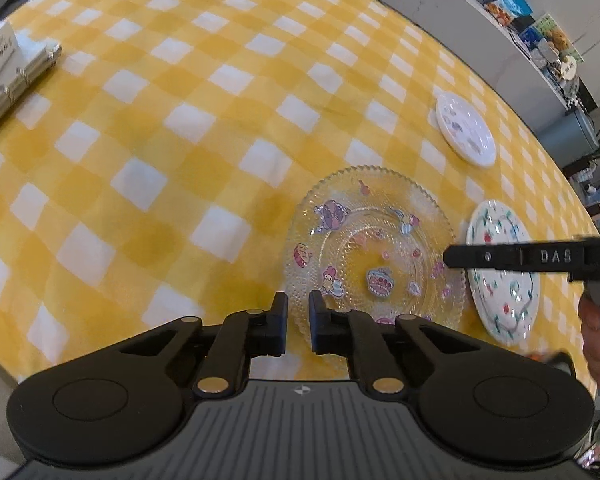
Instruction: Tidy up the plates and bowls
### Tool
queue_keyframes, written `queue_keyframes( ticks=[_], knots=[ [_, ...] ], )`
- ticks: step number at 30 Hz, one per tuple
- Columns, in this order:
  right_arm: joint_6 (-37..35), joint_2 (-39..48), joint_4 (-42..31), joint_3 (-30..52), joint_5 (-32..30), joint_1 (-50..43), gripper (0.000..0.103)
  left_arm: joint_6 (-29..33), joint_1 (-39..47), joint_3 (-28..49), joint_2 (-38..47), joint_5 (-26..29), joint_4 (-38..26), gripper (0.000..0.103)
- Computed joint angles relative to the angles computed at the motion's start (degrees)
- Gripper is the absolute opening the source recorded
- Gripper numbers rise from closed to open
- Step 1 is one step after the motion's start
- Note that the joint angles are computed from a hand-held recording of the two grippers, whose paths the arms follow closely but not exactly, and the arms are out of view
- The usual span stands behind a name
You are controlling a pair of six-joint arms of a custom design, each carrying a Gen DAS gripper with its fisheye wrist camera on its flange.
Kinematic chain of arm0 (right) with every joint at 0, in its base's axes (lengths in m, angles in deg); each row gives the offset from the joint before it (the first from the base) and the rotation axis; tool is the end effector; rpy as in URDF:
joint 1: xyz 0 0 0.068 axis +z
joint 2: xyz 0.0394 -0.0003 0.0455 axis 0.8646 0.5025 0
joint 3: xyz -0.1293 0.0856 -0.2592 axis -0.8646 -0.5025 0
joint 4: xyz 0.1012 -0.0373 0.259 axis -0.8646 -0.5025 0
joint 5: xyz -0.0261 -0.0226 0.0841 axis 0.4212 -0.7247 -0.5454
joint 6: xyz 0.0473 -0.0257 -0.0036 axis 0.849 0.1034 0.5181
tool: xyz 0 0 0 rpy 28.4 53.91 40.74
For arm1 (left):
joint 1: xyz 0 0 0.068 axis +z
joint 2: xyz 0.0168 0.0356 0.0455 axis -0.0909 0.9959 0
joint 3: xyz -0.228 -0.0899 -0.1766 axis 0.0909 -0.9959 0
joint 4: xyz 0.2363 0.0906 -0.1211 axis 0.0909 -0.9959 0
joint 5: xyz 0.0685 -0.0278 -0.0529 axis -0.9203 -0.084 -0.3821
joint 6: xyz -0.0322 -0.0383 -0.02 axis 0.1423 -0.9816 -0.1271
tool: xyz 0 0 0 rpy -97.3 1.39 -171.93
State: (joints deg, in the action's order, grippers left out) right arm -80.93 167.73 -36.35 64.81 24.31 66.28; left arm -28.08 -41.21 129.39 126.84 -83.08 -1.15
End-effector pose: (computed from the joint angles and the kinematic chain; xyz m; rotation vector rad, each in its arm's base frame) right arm 0.3447 0.0554 0.1527 -0.4987 2.8642 0.7025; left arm 0.2533 -0.1833 0.1973 -0.3301 2.7792 -0.3832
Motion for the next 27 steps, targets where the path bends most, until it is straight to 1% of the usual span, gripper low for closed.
queue_keyframes(
  ticks=[3,6,7,9,11,12,13,15,16,20,23,27],
  knots=[
    [2.3,0.9,1.6,0.4,-1.1,-0.4,0.006,0.9,1.7,1.3,1.0,-0.5,0.3,0.008],
    [2.7,1.9,2.1,0.8,-3.0,-1.2,0.007,1.5,3.3,0.9,1.2,0.1,1.8,0.008],
    [2.7,2.1,2.1,0.7,-3.7,-1.4,0.012,1.5,3.6,0.4,1.1,0.7,2.7,0.009],
    [2.9,2.0,3.2,0.0,-4.7,-1.9,0.014,0.9,3.9,-1.0,0.3,1.4,4.6,0.011],
    [2.5,1.9,3.8,-0.4,-5.4,-2.3,0.014,0.6,3.9,-1.4,0.6,1.5,5.4,0.011],
    [2.4,2.0,3.8,-0.5,-5.7,-2.5,0.014,0.3,3.9,-1.9,0.7,1.8,6.1,0.016],
    [2.3,2.1,3.7,-0.6,-6.0,-2.7,0.013,-0.1,3.9,-1.9,1.2,2.2,7.0,0.018],
    [2.6,2.1,4.2,-0.9,-6.4,-2.9,0.012,0.6,3.1,-3.0,0.7,1.1,8.6,0.018],
    [2.5,2.3,4.2,-0.9,-6.6,-3.0,0.008,1.1,2.9,-2.9,0.7,0.7,8.6,0.017],
    [4.7,1.5,5.9,-2.4,-7.4,-3.6,0.007,1.0,3.0,-3.5,0.4,0.4,10.0,0.014],
    [5.2,1.0,5.7,-2.8,-7.5,-4.3,0.006,0.2,3.1,-3.8,0.3,0.3,10.8,0.011],
    [6.0,0.0,6.4,-3.7,-7.7,-5.2,0.006,0.4,2.3,-2.6,0.1,-1.1,10.4,0.010]
  ],
)
